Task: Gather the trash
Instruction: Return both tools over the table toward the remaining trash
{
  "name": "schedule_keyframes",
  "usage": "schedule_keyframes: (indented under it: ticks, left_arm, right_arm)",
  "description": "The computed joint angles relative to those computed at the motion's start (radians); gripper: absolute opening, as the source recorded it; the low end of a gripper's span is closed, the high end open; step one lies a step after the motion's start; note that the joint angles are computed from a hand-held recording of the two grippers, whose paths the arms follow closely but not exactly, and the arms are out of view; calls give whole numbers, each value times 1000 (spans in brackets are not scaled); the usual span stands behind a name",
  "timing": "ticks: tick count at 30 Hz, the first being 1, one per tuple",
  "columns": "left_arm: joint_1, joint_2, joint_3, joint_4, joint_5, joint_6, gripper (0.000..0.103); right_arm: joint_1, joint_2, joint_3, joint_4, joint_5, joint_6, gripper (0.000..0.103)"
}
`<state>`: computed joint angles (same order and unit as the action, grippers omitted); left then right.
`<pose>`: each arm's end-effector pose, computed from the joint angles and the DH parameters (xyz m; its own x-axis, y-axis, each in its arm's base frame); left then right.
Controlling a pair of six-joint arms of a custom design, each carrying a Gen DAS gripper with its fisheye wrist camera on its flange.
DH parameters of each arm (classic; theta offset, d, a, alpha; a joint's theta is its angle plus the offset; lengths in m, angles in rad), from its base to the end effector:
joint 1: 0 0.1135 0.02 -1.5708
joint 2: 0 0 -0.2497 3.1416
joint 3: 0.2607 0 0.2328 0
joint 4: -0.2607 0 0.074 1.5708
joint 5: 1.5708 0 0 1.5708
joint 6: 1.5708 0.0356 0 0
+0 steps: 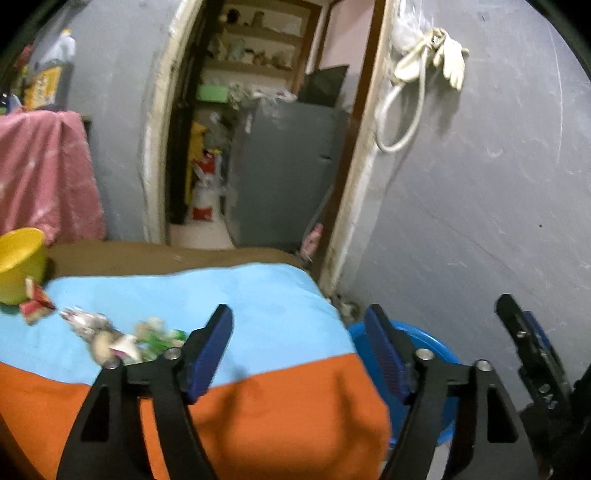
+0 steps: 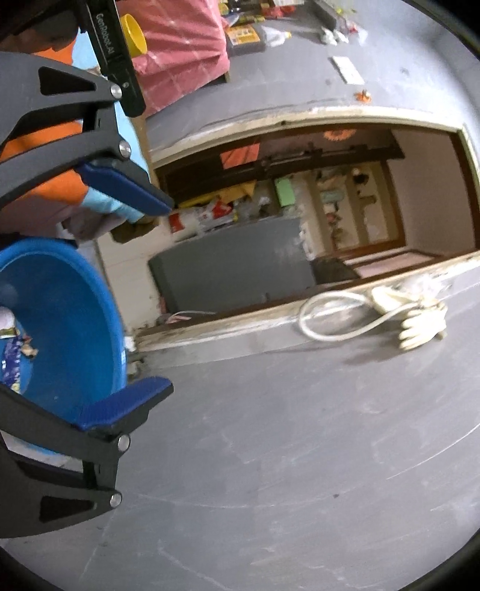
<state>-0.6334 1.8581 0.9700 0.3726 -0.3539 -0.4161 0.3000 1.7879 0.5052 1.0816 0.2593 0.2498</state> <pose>0.3077 -0.2106 0.1634 -0.4896 -0.1108 -0.8649 0.1249 0.9727 -0.1954 0.2907 0.0804 0.1371 -0.1962 0.1894 -0.9621 0.0030 0.9813 0.1926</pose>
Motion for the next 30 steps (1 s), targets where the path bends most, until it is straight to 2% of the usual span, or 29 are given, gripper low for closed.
schedule_keyframes:
  ticks: [2,4,7,10,18,23,30]
  left_arm:
    - [9,-48,-69,55,-37,15,83]
    - [16,-85,-131,109,-66,30,87]
    - [25,-131,-216,194,-127,57,98]
    - [37,-171,-310,304,-175,90,99]
    - [89,-306,-504,449,-249,135,100]
    - [135,-379,-600,503,-272,158,100]
    - [246,-477,-710,543,-247,185,101]
  right_arm:
    - [30,7,-11,63,25,-24,103]
    - [62,17,-15,123,48,-54,103]
    - [100,37,-14,186,61,-91,103]
    - [140,60,3,227,71,-125,103]
    - [270,116,30,367,115,-223,103]
    - [332,159,68,420,119,-261,103]
    - [396,205,147,407,111,-294,103]
